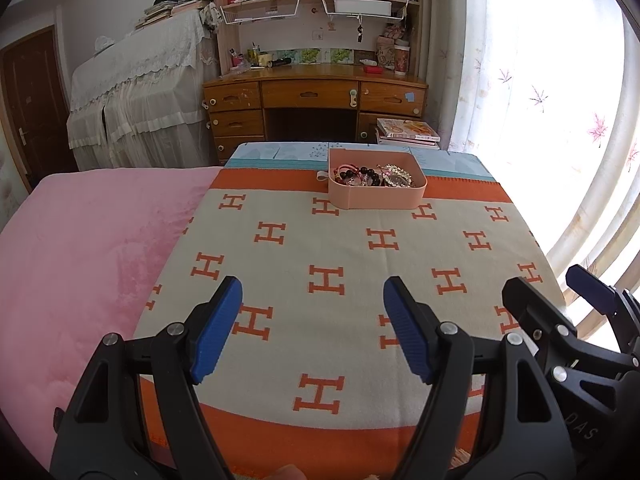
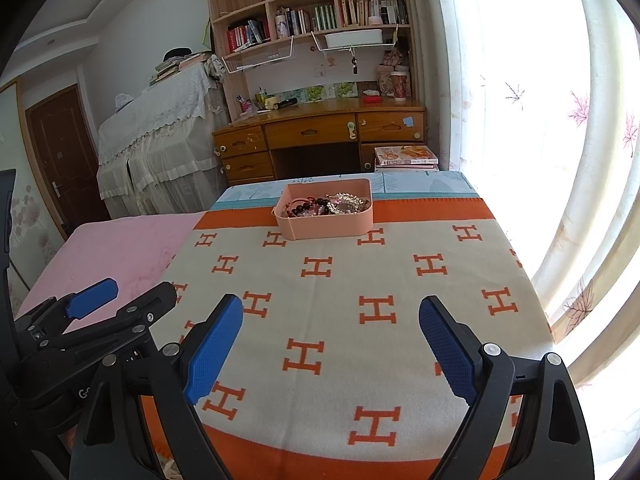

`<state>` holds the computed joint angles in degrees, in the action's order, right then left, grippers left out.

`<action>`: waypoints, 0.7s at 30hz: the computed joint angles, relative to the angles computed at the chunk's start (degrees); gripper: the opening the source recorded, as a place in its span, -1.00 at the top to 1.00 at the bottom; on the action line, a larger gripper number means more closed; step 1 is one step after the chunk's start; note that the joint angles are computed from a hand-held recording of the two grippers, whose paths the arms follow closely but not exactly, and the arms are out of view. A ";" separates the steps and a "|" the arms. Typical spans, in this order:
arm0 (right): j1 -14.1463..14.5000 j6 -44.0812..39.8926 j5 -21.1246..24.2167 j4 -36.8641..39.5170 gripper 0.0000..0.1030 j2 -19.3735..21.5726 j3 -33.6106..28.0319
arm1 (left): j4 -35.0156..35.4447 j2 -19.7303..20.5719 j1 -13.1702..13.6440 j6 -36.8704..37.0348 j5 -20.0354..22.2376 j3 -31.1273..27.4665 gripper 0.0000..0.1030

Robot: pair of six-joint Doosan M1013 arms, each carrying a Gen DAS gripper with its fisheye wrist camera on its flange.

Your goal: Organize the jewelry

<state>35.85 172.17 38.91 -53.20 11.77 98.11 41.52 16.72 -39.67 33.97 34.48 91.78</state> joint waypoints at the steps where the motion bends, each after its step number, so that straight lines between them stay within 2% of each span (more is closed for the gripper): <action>1: -0.03 -0.03 -0.04 0.01 -0.77 0.00 -0.02 | 0.01 0.11 0.01 -0.11 -0.03 -0.02 -0.38; 21: -0.01 -0.26 0.13 0.42 -0.77 0.09 -0.23 | -0.34 0.70 0.09 -0.49 -0.34 0.10 -0.38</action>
<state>35.83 171.90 39.05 -52.77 11.87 97.88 41.18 17.43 -39.58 33.48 34.14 91.88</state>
